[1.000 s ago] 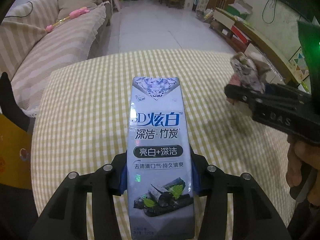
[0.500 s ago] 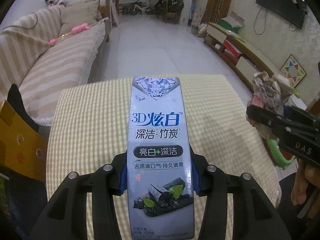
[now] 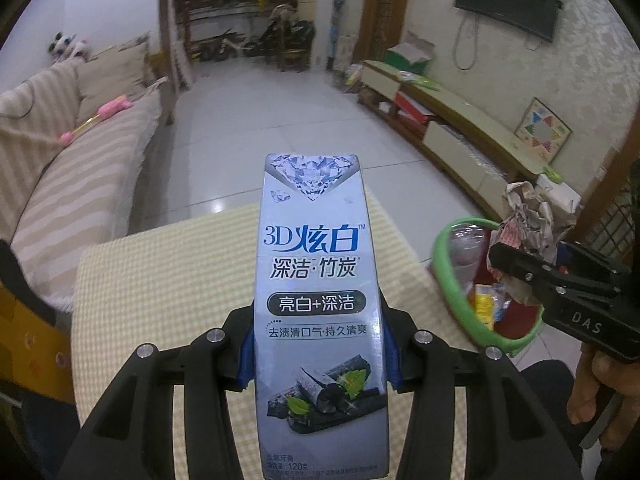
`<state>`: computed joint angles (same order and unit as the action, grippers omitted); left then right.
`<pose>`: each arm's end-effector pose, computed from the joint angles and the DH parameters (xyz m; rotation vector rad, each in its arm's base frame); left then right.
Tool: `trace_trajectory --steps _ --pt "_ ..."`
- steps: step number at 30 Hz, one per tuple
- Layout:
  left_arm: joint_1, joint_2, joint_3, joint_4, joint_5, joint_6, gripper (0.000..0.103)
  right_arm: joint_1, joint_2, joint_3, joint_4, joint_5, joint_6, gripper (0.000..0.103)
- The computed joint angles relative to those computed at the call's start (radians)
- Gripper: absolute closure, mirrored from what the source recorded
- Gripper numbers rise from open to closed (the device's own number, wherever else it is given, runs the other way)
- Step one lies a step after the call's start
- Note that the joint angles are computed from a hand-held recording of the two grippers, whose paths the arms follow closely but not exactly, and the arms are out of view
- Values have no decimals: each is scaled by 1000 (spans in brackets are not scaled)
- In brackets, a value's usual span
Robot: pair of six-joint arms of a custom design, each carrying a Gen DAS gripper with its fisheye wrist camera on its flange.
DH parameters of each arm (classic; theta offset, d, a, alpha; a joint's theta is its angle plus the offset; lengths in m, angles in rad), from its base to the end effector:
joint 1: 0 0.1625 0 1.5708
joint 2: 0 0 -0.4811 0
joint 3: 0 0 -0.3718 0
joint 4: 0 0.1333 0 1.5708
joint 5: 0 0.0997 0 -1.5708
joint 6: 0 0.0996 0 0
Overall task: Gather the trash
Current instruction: 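Lift and carry the toothpaste box and crumpled paper in both tools over the bucket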
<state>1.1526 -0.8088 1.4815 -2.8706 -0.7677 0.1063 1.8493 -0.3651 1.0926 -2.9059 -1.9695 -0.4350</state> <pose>-0.1150 -0.7634 0.2814 0.2902 2.3012 -0.8875 0.3278 -0.8021 0.0686 0.7533 -2.4926 0.7712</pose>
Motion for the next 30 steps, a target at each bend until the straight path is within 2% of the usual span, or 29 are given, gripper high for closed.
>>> trace_trajectory --steps 15,24,30 --pt "-51 152 -185 119 -130 11 58 -86 -95 70 -73 -54 26 50" --pt "-45 233 -289 195 -239 -6 58 -146 -111 77 -62 -49 61 50" --pt "-49 292 -364 250 -276 -14 58 -171 -107 65 -44 -57 72 50"
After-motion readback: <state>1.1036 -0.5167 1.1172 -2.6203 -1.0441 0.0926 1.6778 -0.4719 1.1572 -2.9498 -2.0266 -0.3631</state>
